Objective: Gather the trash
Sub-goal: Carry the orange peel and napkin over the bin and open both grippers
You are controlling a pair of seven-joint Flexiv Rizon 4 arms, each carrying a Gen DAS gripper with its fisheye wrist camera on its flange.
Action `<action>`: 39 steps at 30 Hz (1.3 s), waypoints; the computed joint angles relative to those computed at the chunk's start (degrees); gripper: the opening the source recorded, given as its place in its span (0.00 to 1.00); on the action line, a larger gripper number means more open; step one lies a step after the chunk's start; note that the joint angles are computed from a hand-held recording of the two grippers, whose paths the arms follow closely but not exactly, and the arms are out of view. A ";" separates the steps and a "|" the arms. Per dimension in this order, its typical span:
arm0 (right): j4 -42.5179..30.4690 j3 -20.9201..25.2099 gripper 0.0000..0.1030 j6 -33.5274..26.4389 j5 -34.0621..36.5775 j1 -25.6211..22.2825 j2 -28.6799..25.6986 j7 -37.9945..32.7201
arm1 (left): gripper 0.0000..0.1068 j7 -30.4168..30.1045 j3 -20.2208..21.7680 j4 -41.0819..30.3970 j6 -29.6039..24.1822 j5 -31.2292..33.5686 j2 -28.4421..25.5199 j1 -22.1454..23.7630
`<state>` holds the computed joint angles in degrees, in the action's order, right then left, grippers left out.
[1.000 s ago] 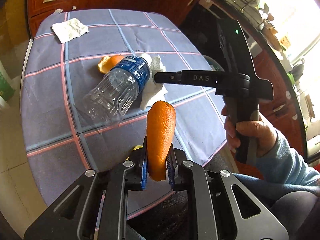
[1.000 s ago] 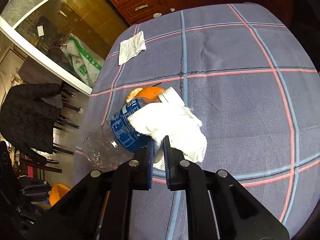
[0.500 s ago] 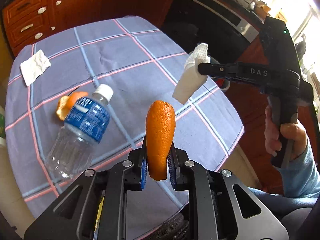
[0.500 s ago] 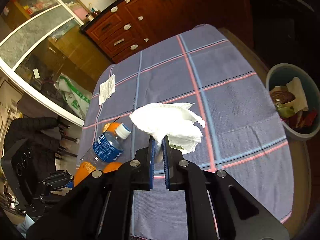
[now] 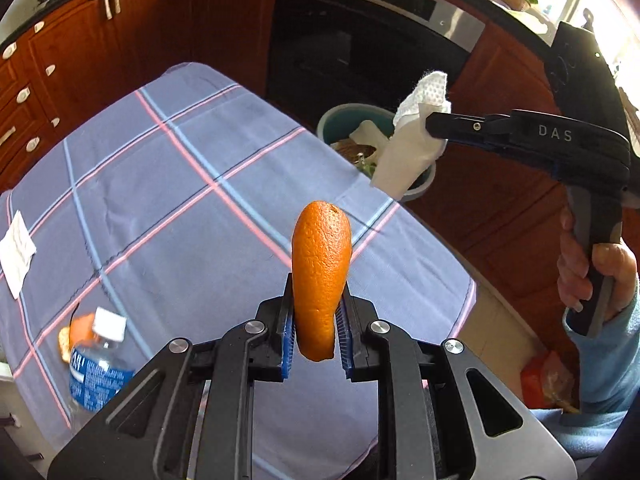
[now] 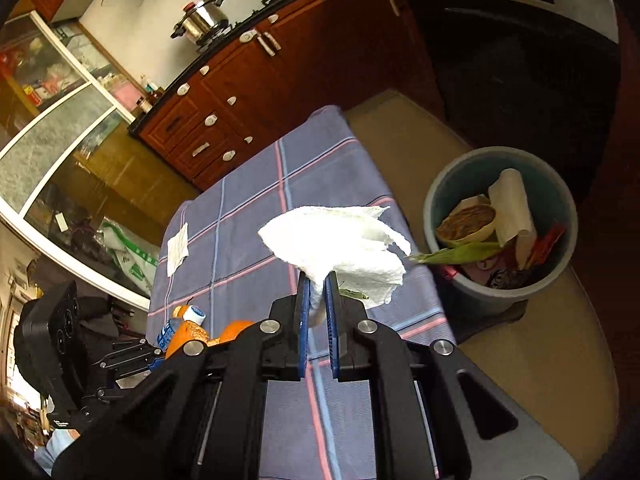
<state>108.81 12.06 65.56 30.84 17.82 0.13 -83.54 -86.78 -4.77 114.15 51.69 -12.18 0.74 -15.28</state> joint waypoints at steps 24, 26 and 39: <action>-6.11 -2.29 0.08 -6.85 6.67 -13.67 -10.51 -4.83 | 0.19 -1.64 -1.02 -44.95 -14.67 7.93 -36.32 -8.00; -6.57 -2.17 0.08 -7.38 6.67 -14.16 -11.10 -5.13 | 0.19 -1.85 -0.77 -46.65 -15.69 7.99 -37.53 -8.34; -11.30 -1.21 0.68 -10.58 6.78 -16.07 -15.57 -4.38 | 0.59 -2.25 0.40 -52.97 -20.36 9.11 -42.64 -11.50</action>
<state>97.51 10.85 54.98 37.62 1.75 -15.44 -87.92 -89.02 -4.37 61.18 31.33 -3.07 -41.90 -26.78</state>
